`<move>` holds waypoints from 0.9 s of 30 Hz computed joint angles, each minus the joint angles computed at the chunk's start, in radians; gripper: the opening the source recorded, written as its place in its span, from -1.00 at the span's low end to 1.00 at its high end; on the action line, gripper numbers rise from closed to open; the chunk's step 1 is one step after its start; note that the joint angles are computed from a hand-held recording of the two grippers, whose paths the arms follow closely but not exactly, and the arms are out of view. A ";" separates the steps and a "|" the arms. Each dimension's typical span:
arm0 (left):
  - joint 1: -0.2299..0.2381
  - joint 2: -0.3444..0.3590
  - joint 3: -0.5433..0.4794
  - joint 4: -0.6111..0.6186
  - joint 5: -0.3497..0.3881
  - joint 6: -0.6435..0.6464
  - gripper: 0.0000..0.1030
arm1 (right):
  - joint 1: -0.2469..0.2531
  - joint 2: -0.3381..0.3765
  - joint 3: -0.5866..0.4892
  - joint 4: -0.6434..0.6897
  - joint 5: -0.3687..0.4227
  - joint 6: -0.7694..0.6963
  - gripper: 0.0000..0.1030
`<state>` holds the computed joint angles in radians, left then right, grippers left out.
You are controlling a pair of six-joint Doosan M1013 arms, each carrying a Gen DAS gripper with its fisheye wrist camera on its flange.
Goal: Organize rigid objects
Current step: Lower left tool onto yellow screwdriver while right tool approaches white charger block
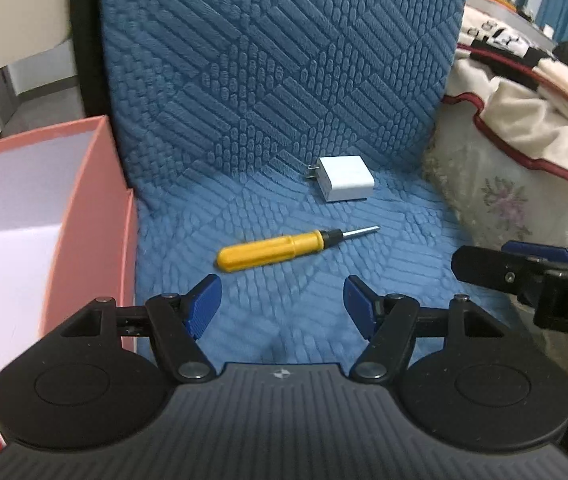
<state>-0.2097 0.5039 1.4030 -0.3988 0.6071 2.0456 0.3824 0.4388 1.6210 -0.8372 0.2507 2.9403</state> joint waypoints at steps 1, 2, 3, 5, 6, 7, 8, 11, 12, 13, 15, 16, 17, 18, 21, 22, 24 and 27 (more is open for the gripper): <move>-0.001 0.015 -0.019 0.002 0.014 0.003 0.41 | -0.007 0.007 -0.010 0.051 -0.008 -0.047 0.38; 0.001 0.032 -0.043 -0.002 0.037 0.005 0.41 | -0.014 0.016 -0.022 0.102 -0.019 -0.095 0.37; 0.003 0.050 -0.070 -0.004 0.070 0.006 0.41 | -0.021 0.024 -0.032 0.142 -0.025 -0.134 0.37; 0.004 0.075 -0.106 -0.008 0.106 0.017 0.41 | -0.034 0.048 -0.069 0.278 -0.017 -0.264 0.36; 0.004 0.087 -0.124 -0.011 0.126 0.026 0.41 | -0.039 0.059 -0.087 0.326 -0.010 -0.315 0.36; 0.003 0.098 -0.142 -0.008 0.141 0.025 0.41 | -0.043 0.070 -0.106 0.355 -0.002 -0.355 0.36; 0.002 0.105 -0.154 -0.009 0.149 0.031 0.41 | -0.047 0.079 -0.123 0.383 0.010 -0.397 0.36; -0.009 0.125 -0.187 0.014 0.159 0.055 0.41 | -0.063 0.118 -0.187 0.498 0.055 -0.517 0.35; -0.013 0.134 -0.200 0.030 0.161 0.056 0.41 | -0.069 0.128 -0.205 0.538 0.067 -0.551 0.35; -0.017 0.140 -0.207 0.036 0.161 0.064 0.41 | -0.073 0.138 -0.220 0.562 0.073 -0.572 0.35; -0.022 0.153 -0.219 0.051 0.158 0.070 0.41 | -0.080 0.160 -0.255 0.591 0.097 -0.604 0.34; -0.024 0.159 -0.224 0.059 0.157 0.071 0.41 | -0.082 0.171 -0.271 0.594 0.108 -0.609 0.33; -0.023 0.164 -0.229 0.058 0.162 0.076 0.41 | -0.085 0.181 -0.286 0.590 0.117 -0.609 0.33; -0.023 0.167 -0.232 0.061 0.167 0.074 0.41 | -0.088 0.194 -0.306 0.595 0.137 -0.613 0.32; -0.024 0.182 -0.246 0.083 0.182 0.049 0.41 | -0.096 0.224 -0.347 0.643 0.180 -0.650 0.31; -0.024 0.187 -0.250 0.087 0.187 0.044 0.41 | -0.098 0.233 -0.360 0.651 0.189 -0.661 0.31; -0.023 0.200 -0.269 0.091 0.214 0.039 0.41 | -0.099 0.249 -0.384 0.671 0.214 -0.694 0.31; -0.020 0.218 -0.297 0.093 0.269 0.025 0.40 | -0.091 0.268 -0.419 0.631 0.260 -0.722 0.20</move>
